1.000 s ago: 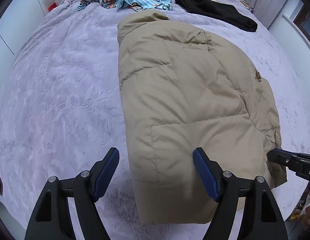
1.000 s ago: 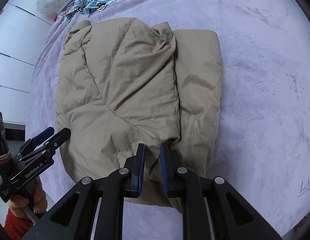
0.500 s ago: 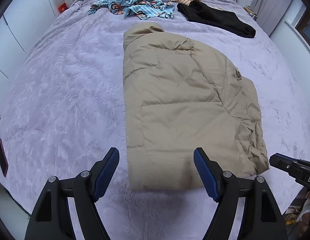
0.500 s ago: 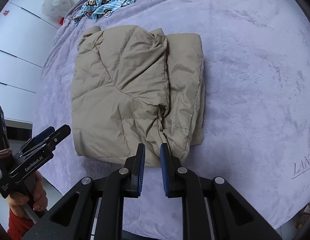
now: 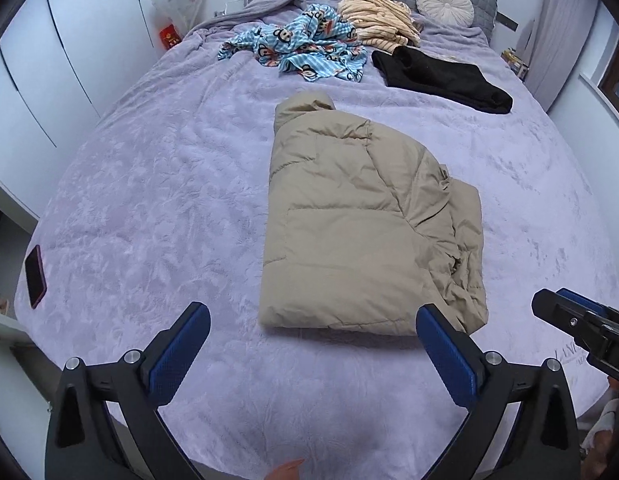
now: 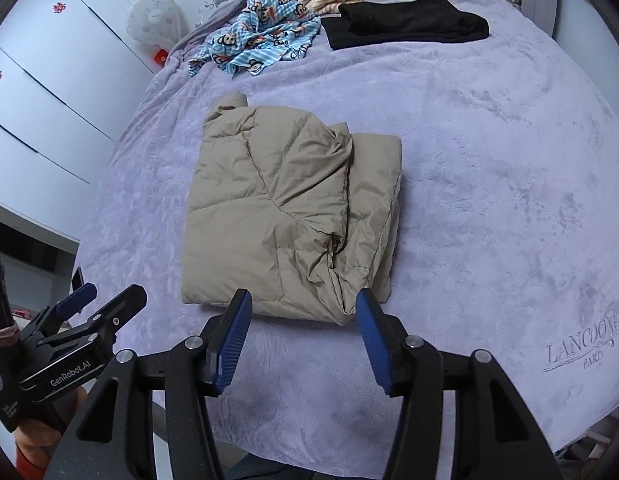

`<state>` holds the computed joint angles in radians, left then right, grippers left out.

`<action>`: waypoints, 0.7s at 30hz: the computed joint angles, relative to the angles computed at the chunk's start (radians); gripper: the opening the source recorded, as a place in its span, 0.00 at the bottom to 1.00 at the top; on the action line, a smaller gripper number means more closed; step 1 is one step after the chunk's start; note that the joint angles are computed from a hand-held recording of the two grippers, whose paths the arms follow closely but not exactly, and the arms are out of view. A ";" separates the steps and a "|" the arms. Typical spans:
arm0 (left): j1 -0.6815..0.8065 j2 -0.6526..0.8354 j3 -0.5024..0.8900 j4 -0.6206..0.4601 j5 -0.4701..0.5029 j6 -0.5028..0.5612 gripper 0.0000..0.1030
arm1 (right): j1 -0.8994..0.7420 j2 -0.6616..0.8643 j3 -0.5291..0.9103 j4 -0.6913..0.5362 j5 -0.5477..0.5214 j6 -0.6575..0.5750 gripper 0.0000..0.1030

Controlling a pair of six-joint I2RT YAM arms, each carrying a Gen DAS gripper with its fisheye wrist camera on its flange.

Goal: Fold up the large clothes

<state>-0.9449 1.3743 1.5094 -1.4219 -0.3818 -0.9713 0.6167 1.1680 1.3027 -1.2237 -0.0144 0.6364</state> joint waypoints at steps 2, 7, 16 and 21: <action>-0.031 -0.001 0.033 -0.038 -0.040 -0.031 1.00 | 0.044 0.000 0.034 -0.022 0.062 0.013 0.74; -0.029 -0.014 0.083 -0.086 -0.075 -0.022 1.00 | 0.152 0.028 0.121 -0.077 0.198 0.070 0.86; 0.123 -0.063 0.129 -0.100 -0.049 0.161 1.00 | 0.273 0.140 0.261 -0.128 0.389 0.224 0.86; 0.202 -0.079 0.145 -0.093 -0.014 0.269 1.00 | 0.296 0.206 0.340 -0.168 0.418 0.286 0.86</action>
<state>-0.7430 1.2958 1.6546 -1.5152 -0.3957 -0.7025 0.9128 1.3745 1.6422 -1.3913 0.4036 0.9226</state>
